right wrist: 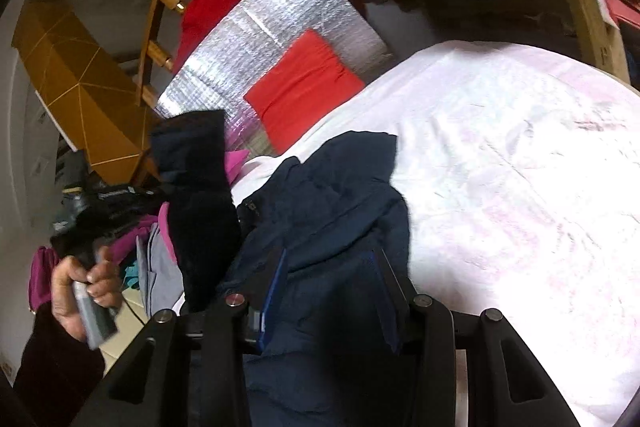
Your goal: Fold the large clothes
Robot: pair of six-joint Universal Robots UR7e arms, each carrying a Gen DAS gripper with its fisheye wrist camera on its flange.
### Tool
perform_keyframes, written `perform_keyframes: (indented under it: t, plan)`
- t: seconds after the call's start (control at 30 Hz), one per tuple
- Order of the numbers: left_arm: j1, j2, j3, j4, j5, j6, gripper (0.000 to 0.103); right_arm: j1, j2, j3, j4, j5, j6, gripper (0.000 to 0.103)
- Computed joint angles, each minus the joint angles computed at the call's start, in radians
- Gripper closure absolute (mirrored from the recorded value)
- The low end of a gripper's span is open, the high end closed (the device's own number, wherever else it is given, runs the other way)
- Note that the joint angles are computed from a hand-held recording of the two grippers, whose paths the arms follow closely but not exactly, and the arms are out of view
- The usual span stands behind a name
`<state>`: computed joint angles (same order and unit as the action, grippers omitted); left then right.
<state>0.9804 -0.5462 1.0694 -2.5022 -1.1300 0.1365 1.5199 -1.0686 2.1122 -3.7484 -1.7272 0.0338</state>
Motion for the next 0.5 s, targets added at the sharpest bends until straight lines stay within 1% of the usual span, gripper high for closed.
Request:
perform_keyframes:
  t: [0.03, 0.07, 0.1, 0.13, 0.17, 0.2, 0.23, 0.27, 0.3, 0.33, 0.43, 0.5]
  plan:
    - [0.003, 0.013, -0.008, 0.04, -0.013, -0.019, 0.098, -0.007, -0.005, 0.005, 0.004, 0.003, 0.006, 0.058]
    - [0.007, 0.029, -0.03, 0.109, -0.028, -0.043, 0.098, -0.011, -0.008, 0.008, 0.007, 0.004, 0.01, 0.058]
    - [0.01, 0.042, -0.058, 0.177, -0.037, -0.061, 0.096, -0.016, -0.011, 0.011, 0.012, 0.008, 0.016, 0.058]
    - [0.015, 0.061, -0.098, 0.28, -0.048, -0.078, 0.095, -0.021, -0.014, 0.012, 0.018, 0.013, 0.021, 0.058]
    - [0.017, 0.076, -0.127, 0.356, -0.054, -0.08, 0.091, -0.025, -0.017, 0.011, 0.027, 0.017, 0.027, 0.055]
    - [0.02, 0.081, -0.138, 0.403, -0.057, -0.075, 0.08, -0.027, -0.018, 0.009, 0.038, 0.021, 0.033, 0.052]
    - [0.023, 0.077, -0.132, 0.428, -0.068, -0.069, 0.072, -0.031, -0.021, 0.005, 0.055, 0.032, 0.042, 0.042]
    - [0.029, 0.055, -0.102, 0.435, -0.084, -0.061, 0.053, -0.033, -0.02, -0.001, 0.065, 0.041, 0.048, 0.035]
    - [0.033, 0.031, -0.07, 0.427, -0.099, -0.049, 0.043, -0.038, -0.021, -0.009, 0.082, 0.062, 0.059, 0.034]
    - [0.041, -0.002, -0.027, 0.409, -0.118, -0.03, 0.043, -0.041, -0.022, -0.019, 0.104, 0.081, 0.066, 0.034]
    - [0.067, -0.082, 0.051, 0.388, -0.157, -0.003, 0.042, -0.045, -0.01, -0.078, 0.207, 0.125, 0.091, 0.034]
    - [0.09, -0.126, 0.083, 0.351, -0.143, 0.004, 0.04, -0.041, 0.011, -0.128, 0.255, 0.143, 0.105, 0.034]
